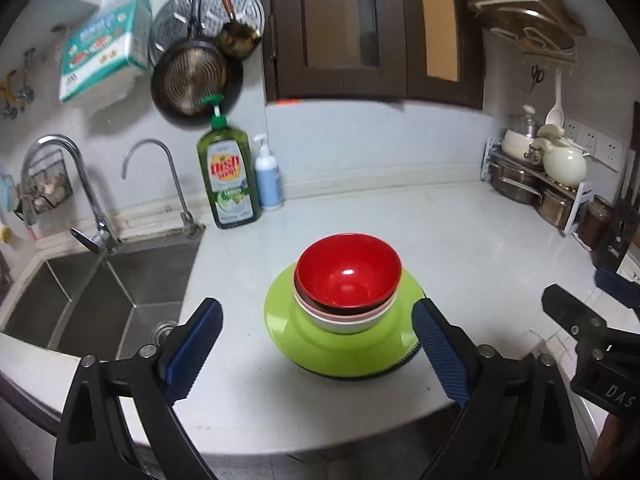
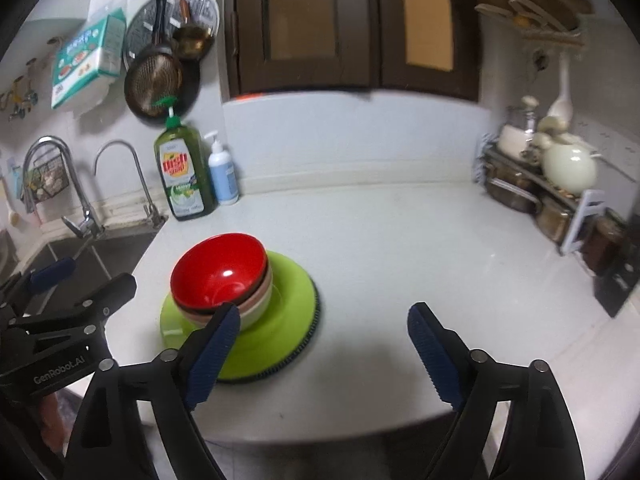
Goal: Organize plates and bowls
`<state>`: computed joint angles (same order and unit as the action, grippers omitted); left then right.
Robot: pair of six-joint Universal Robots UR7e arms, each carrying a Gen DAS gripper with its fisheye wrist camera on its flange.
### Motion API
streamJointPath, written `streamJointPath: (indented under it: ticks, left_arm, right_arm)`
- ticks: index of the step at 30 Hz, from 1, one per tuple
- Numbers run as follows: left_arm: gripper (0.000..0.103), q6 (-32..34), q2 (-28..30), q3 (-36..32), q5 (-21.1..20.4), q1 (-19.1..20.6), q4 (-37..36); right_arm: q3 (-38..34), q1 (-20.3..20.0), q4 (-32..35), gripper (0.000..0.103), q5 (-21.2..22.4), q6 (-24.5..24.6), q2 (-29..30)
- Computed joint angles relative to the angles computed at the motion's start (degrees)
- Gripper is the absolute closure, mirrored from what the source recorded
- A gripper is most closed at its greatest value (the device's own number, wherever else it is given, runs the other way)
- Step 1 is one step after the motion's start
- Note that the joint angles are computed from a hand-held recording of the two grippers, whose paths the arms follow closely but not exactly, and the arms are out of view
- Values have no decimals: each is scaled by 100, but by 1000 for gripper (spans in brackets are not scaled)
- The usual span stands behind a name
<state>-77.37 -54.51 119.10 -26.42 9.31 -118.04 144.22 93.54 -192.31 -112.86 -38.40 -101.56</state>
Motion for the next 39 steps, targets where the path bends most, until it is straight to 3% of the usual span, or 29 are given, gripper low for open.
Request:
streamJointPath:
  ticks: [4,15,26,39]
  left_arm:
    - [2,-350,-50,-61,-143,-371,475]
    - [0,-882,-258,13,-402,-1040,1215]
    - [0,-798,-512,178,-411,-1378,1492]
    - [0,-804,-767,397,-588,-1582,1396]
  right_arm:
    - [372,59,-52,10,-66,9,-748]
    - [765,427,935,9,-324,114,-2486]
    - [993,1185,1225,8,-1165,548,-2941]
    - [1112,2064,1056,8,-2099,794,-2885]
